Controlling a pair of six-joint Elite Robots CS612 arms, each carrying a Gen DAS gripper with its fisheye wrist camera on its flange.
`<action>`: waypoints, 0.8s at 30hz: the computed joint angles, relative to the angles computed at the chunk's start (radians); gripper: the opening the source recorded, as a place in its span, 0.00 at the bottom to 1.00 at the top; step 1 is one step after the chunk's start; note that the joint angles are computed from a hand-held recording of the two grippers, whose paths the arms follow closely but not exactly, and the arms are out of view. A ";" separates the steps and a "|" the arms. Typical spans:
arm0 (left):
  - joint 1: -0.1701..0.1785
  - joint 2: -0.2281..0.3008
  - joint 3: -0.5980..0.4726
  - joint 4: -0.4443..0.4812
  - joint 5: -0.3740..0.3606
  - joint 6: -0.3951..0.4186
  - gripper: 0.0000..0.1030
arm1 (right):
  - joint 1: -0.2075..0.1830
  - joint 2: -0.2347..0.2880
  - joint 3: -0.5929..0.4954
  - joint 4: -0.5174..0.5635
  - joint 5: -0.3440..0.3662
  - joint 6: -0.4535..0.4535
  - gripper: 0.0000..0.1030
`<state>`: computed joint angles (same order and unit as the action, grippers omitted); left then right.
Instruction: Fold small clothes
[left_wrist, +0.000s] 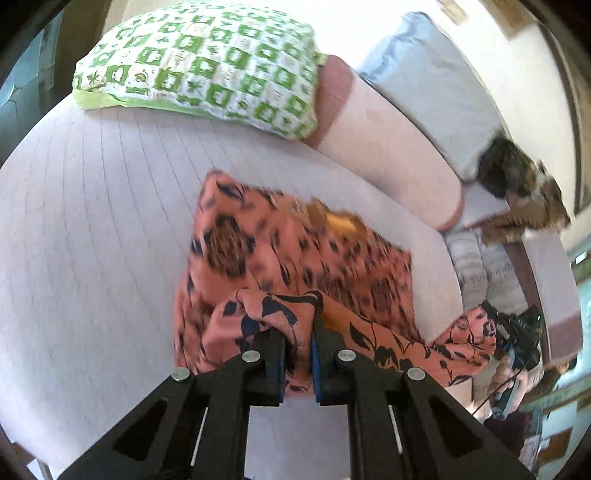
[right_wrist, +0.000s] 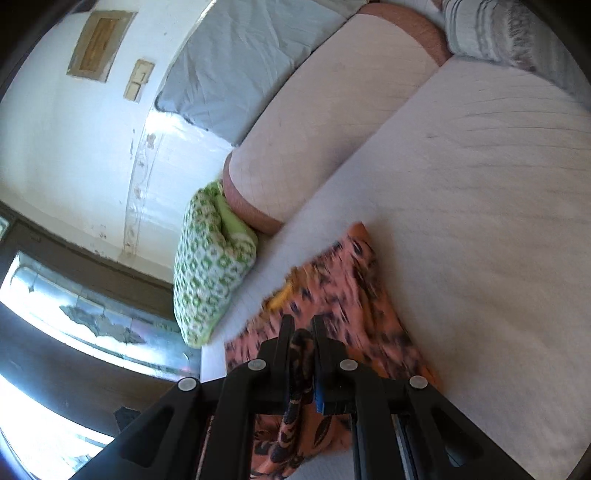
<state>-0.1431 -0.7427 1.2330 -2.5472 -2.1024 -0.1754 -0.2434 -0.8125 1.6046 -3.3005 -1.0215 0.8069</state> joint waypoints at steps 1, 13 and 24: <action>0.003 0.026 -0.043 0.021 0.002 -0.017 0.10 | 0.000 0.029 -0.046 0.009 0.005 0.020 0.09; -0.013 0.322 -0.496 0.244 0.162 -0.128 0.13 | 0.011 0.323 -0.477 0.204 -0.054 0.237 0.18; 0.006 0.218 -0.278 -0.207 0.132 -0.297 0.44 | 0.014 0.243 -0.339 -0.048 -0.221 0.132 0.78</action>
